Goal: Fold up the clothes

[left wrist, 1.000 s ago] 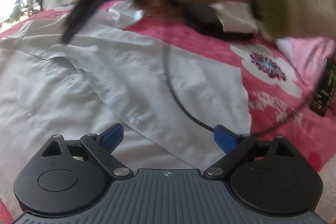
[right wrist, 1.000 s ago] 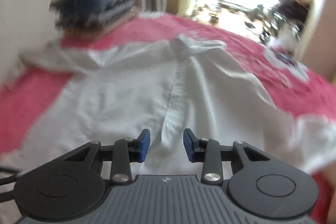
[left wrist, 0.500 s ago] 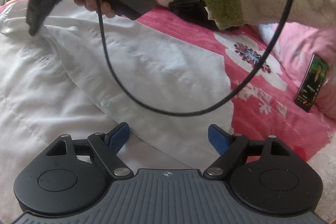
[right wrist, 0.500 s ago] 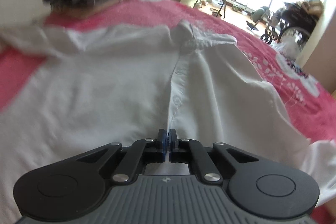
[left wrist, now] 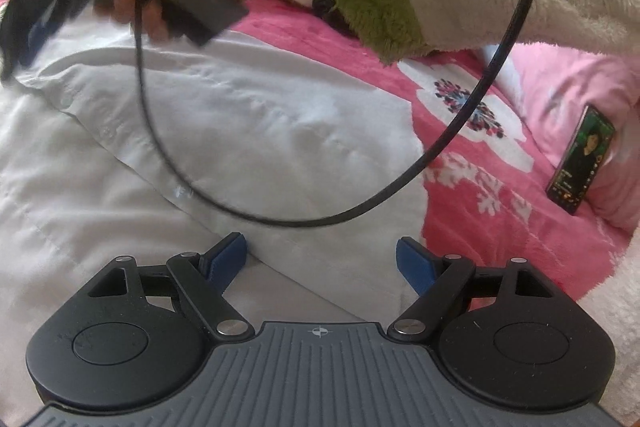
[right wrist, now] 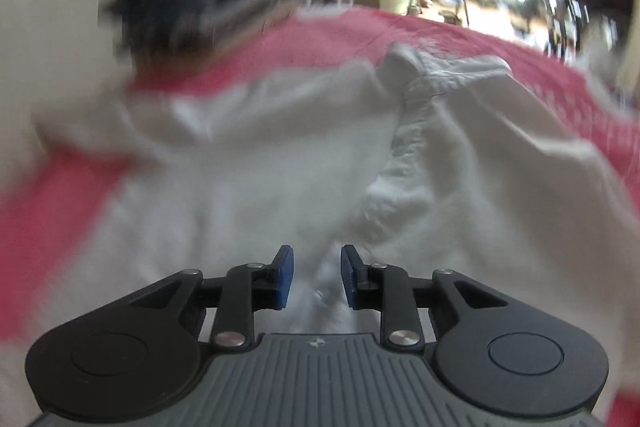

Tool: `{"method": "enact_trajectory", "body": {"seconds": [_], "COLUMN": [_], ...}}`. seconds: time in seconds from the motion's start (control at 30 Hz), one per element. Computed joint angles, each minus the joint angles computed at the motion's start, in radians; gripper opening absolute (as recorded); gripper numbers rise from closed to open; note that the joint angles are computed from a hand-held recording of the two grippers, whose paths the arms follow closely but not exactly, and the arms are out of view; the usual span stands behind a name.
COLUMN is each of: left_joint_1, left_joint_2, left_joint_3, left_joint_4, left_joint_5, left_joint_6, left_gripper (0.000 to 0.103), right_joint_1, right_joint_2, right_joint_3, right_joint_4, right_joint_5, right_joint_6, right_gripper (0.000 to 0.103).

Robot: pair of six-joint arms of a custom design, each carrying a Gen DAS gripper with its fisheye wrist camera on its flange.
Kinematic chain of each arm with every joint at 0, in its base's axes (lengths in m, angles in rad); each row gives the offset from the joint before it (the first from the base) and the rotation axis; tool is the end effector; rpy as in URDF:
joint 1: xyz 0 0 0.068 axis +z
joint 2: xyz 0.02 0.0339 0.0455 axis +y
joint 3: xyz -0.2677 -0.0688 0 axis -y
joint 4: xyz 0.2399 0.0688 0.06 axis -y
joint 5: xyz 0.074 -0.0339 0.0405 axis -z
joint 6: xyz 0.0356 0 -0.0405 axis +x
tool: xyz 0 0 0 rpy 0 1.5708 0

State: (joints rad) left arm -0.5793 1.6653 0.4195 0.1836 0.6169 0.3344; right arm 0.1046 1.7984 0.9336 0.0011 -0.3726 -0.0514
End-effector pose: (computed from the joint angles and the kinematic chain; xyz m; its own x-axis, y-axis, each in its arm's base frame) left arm 0.1803 -0.1425 0.0818 -0.4665 0.6251 -0.6258 0.8844 0.3422 -0.3175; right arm 0.3480 0.0496 0.1492 -0.7380 -0.1256 -0.6630 -0.3708 0.8963 0.2430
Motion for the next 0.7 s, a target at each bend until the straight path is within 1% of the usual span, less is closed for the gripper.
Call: {"method": "enact_trajectory", "body": {"seconds": [0.1,0.17,0.23,0.3,0.33,0.37,0.43,0.5,0.57,0.63,0.7], "left_joint_1": [0.018,0.042,0.07,0.1,0.115,0.127,0.137,0.127,0.094,0.053,0.01], "left_joint_2": [-0.02,-0.043,-0.068,-0.096,-0.11,-0.123,-0.138,-0.138,-0.125,-0.094,-0.048], "left_joint_3": [-0.002,-0.006,-0.011,-0.014,-0.016,-0.017,-0.019,-0.018,-0.014,-0.008,0.007], "left_joint_4": [-0.044,-0.074,-0.104,-0.129,-0.14,-0.146,-0.136,-0.11,-0.068,-0.02,-0.003], "left_joint_5": [0.021,0.034,0.047,0.059,0.065,0.069,0.075,0.076,0.068,0.068,0.054], "left_joint_6": [0.024,0.045,0.068,0.091,0.102,0.111,0.122,0.113,0.09,0.071,0.058], "left_gripper": [0.083,0.083,0.083,0.083,0.083,0.083,0.083,0.083,0.083,0.083,0.083], "right_joint_1": [-0.121,-0.213,-0.317,-0.435,-0.504,-0.585,-0.757,-0.925,-1.048,-1.142,-1.222], "right_joint_2": [-0.119,-0.236,-0.372,-0.52,-0.585,-0.643,-0.722,-0.757,-0.774,-0.768,-0.729], "right_joint_3": [-0.046,-0.105,-0.16,-0.216,-0.233,-0.251,-0.285,-0.322,-0.361,-0.392,-0.419], "right_joint_4": [-0.025,-0.049,-0.121,-0.232,-0.312,-0.397,-0.552,-0.691,-0.782,-0.829,-0.837], "right_joint_5": [-0.135,-0.187,-0.216,-0.216,-0.214,-0.22,-0.252,-0.262,-0.241,-0.24,-0.244], "right_joint_6": [0.121,0.169,0.169,0.108,0.061,0.004,-0.12,-0.275,-0.401,-0.478,-0.53], "right_gripper": [0.028,0.028,0.028,0.028,0.028,0.03,0.03,0.03,0.03,0.03,0.03]}}
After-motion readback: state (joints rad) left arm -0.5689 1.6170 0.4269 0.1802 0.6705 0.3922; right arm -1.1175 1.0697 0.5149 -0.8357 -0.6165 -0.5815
